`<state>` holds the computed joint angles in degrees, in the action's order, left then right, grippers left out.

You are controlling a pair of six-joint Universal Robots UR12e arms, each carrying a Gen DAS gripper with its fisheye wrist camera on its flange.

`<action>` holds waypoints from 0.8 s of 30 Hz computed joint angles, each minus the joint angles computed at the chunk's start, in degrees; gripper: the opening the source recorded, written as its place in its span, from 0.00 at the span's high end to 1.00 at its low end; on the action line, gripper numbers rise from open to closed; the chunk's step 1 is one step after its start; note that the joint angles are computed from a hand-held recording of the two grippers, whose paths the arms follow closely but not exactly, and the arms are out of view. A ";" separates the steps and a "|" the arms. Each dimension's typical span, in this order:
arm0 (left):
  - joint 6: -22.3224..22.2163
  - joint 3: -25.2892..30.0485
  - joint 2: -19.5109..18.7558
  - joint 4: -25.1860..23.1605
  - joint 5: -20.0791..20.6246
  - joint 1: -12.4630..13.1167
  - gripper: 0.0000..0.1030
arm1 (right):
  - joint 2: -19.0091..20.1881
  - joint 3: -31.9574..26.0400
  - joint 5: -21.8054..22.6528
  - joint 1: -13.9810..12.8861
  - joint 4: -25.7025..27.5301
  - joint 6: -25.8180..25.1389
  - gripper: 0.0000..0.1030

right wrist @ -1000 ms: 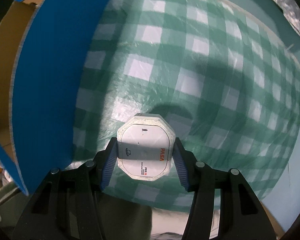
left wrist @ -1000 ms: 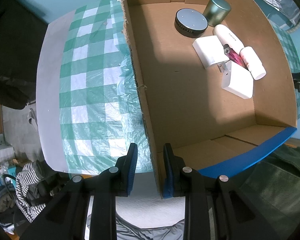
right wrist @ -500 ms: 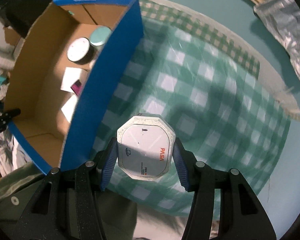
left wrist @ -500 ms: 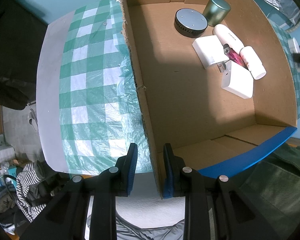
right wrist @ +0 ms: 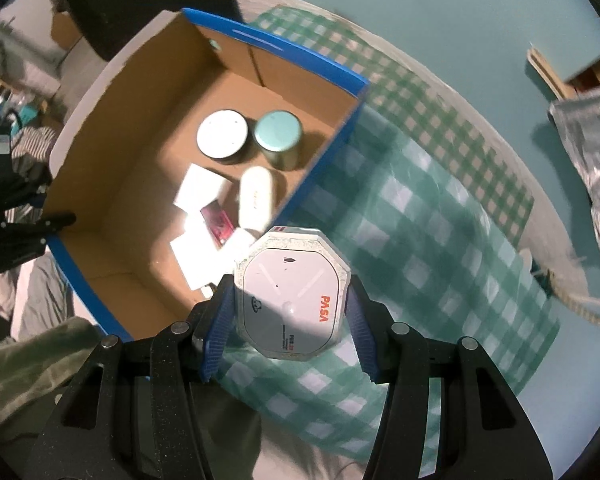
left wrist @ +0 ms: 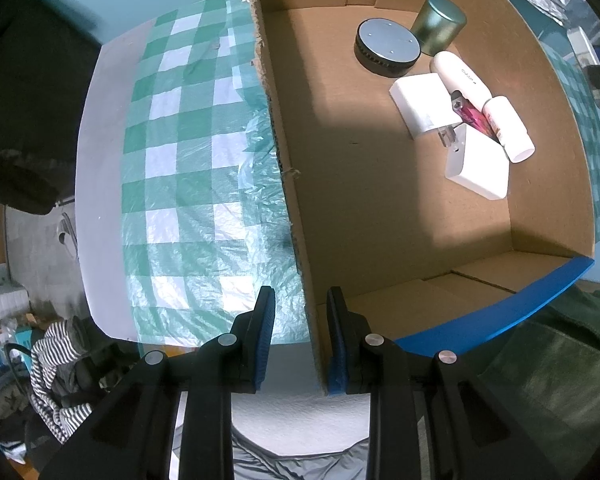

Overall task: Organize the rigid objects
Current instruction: 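Lift the hexagonal adapter and carry it over the box with the right tool, then lower the adapter onto the items in the box and open the right gripper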

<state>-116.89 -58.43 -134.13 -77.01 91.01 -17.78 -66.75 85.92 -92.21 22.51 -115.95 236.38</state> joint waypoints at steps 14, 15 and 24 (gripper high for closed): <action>-1.20 -0.11 -0.11 0.61 -0.01 0.14 0.74 | 5.18 -7.71 0.45 -0.97 2.84 -10.57 0.48; -1.30 -0.14 -0.11 0.62 -0.03 0.15 0.74 | 5.59 -8.17 0.57 -1.04 3.04 -11.33 0.48; -1.69 -0.42 0.08 0.85 -0.24 0.22 0.74 | 9.17 -11.37 3.43 -1.79 4.89 -15.98 0.48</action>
